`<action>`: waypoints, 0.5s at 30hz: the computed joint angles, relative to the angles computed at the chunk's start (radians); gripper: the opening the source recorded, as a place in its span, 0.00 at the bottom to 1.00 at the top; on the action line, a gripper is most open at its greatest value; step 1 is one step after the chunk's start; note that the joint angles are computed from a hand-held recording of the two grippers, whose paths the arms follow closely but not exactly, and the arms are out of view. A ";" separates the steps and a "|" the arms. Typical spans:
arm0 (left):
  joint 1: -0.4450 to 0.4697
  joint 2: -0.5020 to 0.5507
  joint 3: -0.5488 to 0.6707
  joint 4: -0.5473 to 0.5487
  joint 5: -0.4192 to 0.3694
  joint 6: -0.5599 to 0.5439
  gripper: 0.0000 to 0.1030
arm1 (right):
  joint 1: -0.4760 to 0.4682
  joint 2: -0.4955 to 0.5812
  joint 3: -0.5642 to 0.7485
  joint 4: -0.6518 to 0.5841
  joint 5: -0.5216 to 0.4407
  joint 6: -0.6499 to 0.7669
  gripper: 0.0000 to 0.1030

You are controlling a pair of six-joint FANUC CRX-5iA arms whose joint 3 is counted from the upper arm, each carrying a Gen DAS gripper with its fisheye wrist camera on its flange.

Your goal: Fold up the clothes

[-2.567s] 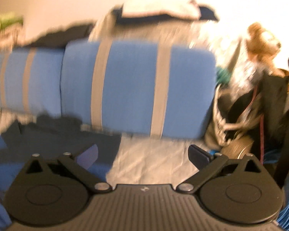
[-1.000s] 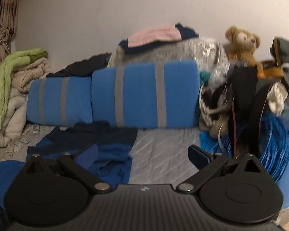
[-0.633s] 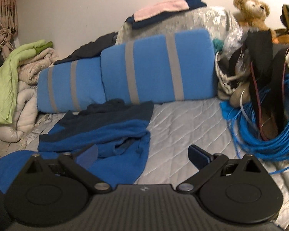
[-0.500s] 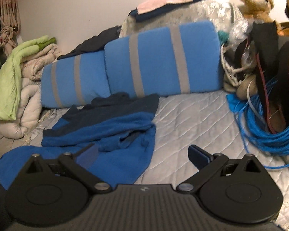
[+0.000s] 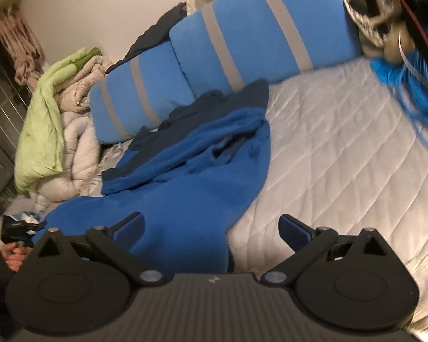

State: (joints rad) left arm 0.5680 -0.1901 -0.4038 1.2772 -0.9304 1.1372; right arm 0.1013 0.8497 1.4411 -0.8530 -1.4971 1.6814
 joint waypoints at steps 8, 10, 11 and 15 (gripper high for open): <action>-0.007 -0.005 -0.015 0.017 0.017 -0.018 0.18 | -0.088 0.024 -0.115 -0.280 -0.002 -0.043 0.94; -0.011 -0.008 -0.023 0.028 0.026 -0.022 0.18 | -0.113 0.033 -0.146 -0.373 0.007 -0.048 0.87; -0.012 -0.009 -0.028 0.035 0.029 -0.028 0.18 | -0.121 0.034 -0.163 -0.407 0.013 -0.044 0.81; -0.015 -0.014 -0.041 0.049 0.038 -0.032 0.18 | -0.149 0.065 -0.160 -0.549 -0.027 -0.030 0.51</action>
State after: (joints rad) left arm 0.5529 -0.2041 -0.4451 1.3263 -0.8922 1.1047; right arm -0.0474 0.9151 1.2807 -1.4025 -1.5245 1.6515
